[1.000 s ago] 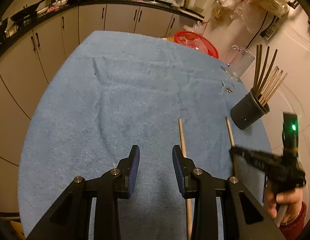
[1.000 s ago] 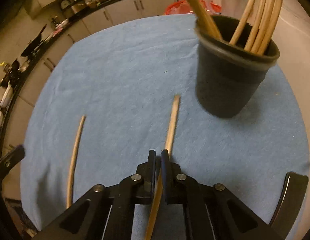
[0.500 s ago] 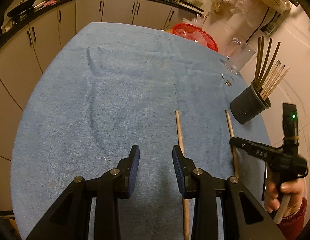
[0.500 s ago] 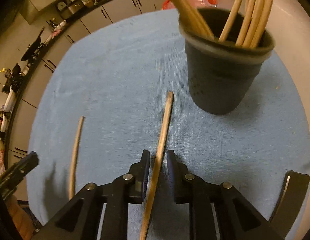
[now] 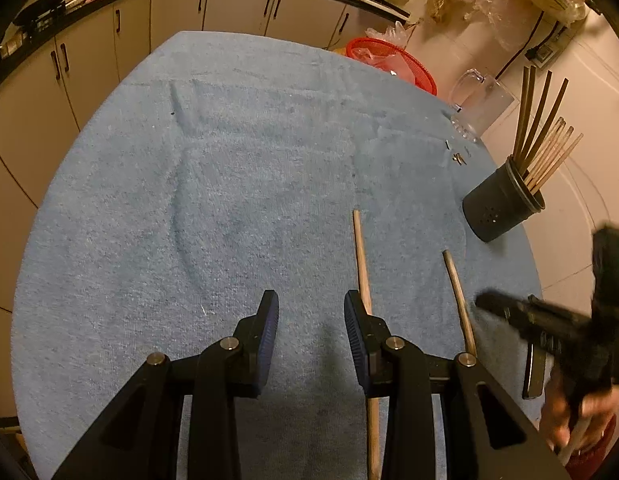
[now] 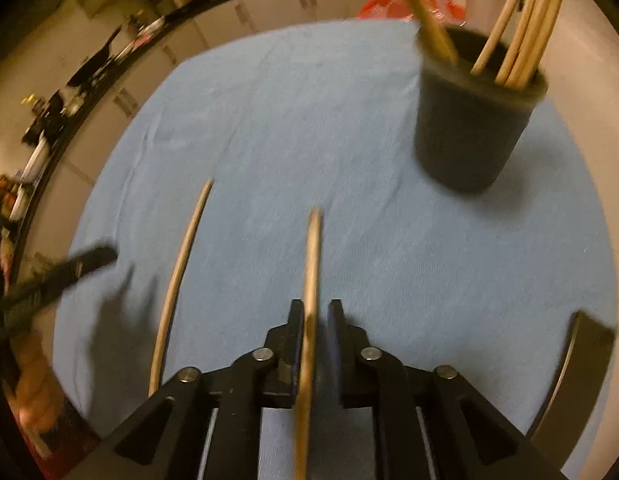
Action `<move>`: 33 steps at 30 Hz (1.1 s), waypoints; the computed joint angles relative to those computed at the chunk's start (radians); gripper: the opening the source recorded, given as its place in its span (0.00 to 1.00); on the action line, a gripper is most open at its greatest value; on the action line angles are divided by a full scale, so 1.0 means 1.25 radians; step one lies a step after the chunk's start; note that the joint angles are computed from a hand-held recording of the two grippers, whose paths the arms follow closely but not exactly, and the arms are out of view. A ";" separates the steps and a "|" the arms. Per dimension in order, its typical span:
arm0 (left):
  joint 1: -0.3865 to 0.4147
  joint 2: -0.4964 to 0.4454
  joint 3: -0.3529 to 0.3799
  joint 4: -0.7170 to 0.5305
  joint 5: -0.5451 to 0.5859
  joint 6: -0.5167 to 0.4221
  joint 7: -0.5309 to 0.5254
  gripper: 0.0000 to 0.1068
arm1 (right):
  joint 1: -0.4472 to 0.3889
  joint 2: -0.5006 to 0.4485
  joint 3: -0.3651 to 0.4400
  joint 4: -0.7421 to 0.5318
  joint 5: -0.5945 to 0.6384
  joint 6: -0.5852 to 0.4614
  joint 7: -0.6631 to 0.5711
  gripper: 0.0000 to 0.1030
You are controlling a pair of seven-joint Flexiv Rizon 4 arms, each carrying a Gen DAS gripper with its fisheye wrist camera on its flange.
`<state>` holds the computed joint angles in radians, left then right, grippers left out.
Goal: Organize utensils
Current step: 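Open both grippers and lower them toward the last chopsticks on the towel, then close the left gripper on a chopstick while the right gripper grasps another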
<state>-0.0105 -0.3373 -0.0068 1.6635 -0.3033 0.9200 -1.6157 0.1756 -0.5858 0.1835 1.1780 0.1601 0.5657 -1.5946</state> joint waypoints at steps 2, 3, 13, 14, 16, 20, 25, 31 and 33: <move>-0.003 0.001 0.002 0.000 0.007 0.001 -0.004 0.32 | 0.004 -0.035 -0.002 -0.060 -0.003 -0.042 0.006 0.18; -0.003 0.002 0.003 0.000 0.009 0.000 -0.005 0.32 | 0.009 -0.053 -0.005 -0.085 -0.009 -0.057 0.014 0.18; 0.005 -0.049 -0.014 -0.078 0.000 -0.078 0.009 0.32 | 0.040 -0.091 -0.010 -0.107 -0.058 -0.024 -0.008 0.08; 0.001 -0.067 -0.012 -0.110 0.009 -0.109 0.002 0.32 | 0.030 -0.079 -0.004 -0.094 -0.042 -0.012 -0.008 0.08; -0.002 -0.093 -0.014 -0.153 0.015 -0.139 -0.002 0.32 | 0.013 -0.043 0.010 -0.047 -0.011 0.045 -0.022 0.08; -0.016 -0.163 -0.010 -0.273 0.049 -0.212 -0.022 0.32 | -0.018 0.017 0.025 0.016 0.039 0.122 -0.042 0.08; -0.053 -0.278 0.019 -0.476 0.137 -0.369 -0.081 0.19 | -0.056 0.035 0.031 0.022 0.091 0.111 -0.062 0.08; -0.099 -0.313 0.045 -0.534 0.231 -0.363 -0.123 0.05 | -0.048 0.021 0.035 0.007 0.125 0.140 -0.069 0.08; -0.100 -0.289 0.037 -0.483 0.233 -0.311 -0.125 0.05 | -0.044 0.022 0.038 0.006 0.128 0.159 -0.070 0.08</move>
